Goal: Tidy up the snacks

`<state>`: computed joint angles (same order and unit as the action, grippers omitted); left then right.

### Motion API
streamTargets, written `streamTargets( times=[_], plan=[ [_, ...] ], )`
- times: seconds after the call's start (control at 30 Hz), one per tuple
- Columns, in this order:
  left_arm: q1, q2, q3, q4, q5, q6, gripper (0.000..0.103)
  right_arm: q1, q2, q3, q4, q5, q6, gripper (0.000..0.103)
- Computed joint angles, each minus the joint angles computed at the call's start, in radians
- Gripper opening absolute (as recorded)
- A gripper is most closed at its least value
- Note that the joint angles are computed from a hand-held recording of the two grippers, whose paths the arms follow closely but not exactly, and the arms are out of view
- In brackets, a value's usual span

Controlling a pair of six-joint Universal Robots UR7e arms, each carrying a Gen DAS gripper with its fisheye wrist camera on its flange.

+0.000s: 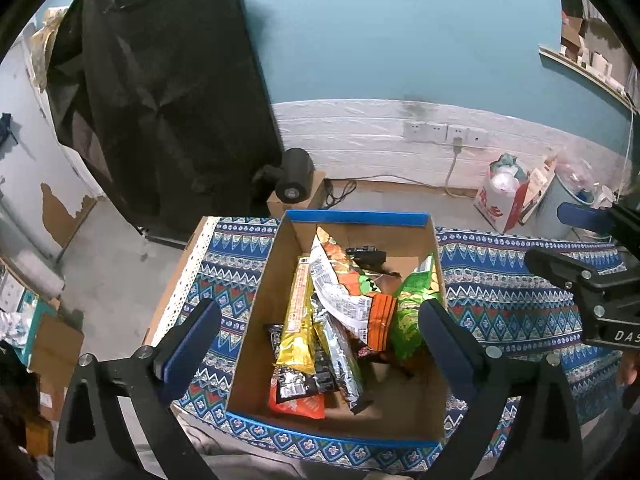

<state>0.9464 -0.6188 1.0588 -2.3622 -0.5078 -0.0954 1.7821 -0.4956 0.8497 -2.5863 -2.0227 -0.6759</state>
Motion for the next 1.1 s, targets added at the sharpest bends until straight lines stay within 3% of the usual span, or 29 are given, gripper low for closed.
streamTargets(
  times=[1.1],
  plan=[
    [-0.007, 0.003, 0.014, -0.008, -0.006, 0.015, 0.100, 0.001, 0.011, -0.008, -0.014, -0.020, -0.022, 0.079]
  ],
)
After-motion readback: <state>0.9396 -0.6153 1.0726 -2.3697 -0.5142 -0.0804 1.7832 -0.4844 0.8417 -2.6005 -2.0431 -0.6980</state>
